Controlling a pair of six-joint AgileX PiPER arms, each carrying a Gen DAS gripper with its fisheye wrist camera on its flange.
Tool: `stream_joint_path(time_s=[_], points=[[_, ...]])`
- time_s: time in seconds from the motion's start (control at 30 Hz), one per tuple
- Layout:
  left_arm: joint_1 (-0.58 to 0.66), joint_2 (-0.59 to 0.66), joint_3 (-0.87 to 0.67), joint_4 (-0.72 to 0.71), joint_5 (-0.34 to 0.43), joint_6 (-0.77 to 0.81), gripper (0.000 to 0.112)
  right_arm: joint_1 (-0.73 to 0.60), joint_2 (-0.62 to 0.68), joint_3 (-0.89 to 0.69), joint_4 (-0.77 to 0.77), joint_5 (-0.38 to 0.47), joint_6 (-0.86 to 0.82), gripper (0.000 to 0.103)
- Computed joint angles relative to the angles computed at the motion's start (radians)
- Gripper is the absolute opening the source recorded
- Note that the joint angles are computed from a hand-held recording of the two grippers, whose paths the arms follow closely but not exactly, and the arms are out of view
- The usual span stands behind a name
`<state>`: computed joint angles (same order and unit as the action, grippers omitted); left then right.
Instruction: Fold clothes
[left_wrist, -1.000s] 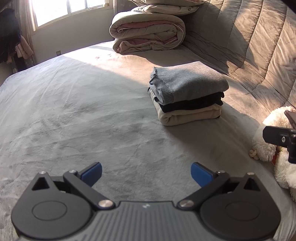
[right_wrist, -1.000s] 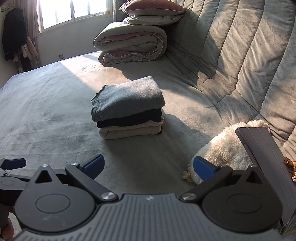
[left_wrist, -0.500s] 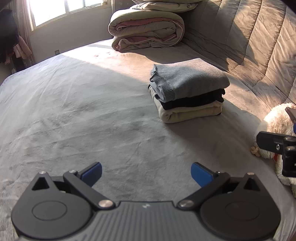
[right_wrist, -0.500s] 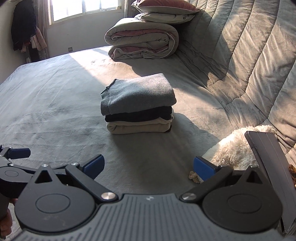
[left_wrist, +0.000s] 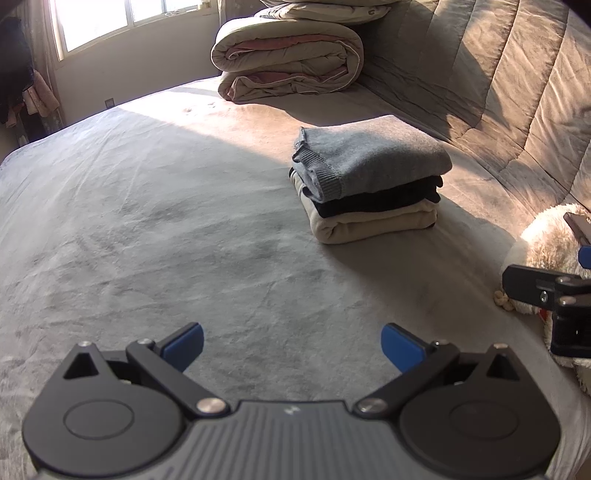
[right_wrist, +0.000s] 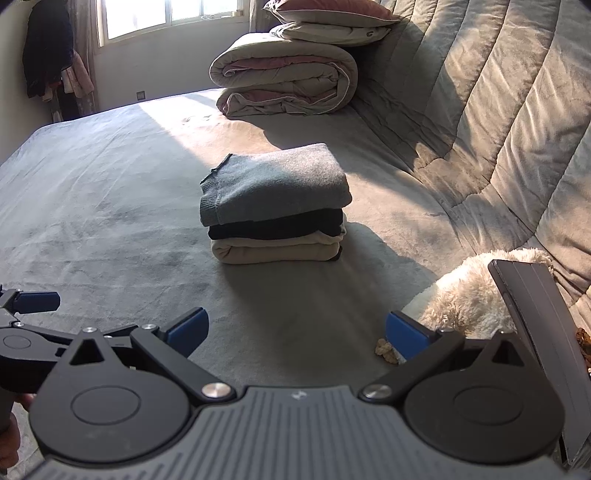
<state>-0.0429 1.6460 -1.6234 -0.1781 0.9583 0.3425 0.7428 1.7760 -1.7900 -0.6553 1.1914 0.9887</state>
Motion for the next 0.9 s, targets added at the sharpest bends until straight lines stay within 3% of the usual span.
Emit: stream_joint_path(time_s=[0.9], points=[[0.014, -0.01, -0.003, -0.019, 0.02, 0.005, 0.102, -0.002, 0.021, -0.031, 0.014, 0.018, -0.04, 0.103]])
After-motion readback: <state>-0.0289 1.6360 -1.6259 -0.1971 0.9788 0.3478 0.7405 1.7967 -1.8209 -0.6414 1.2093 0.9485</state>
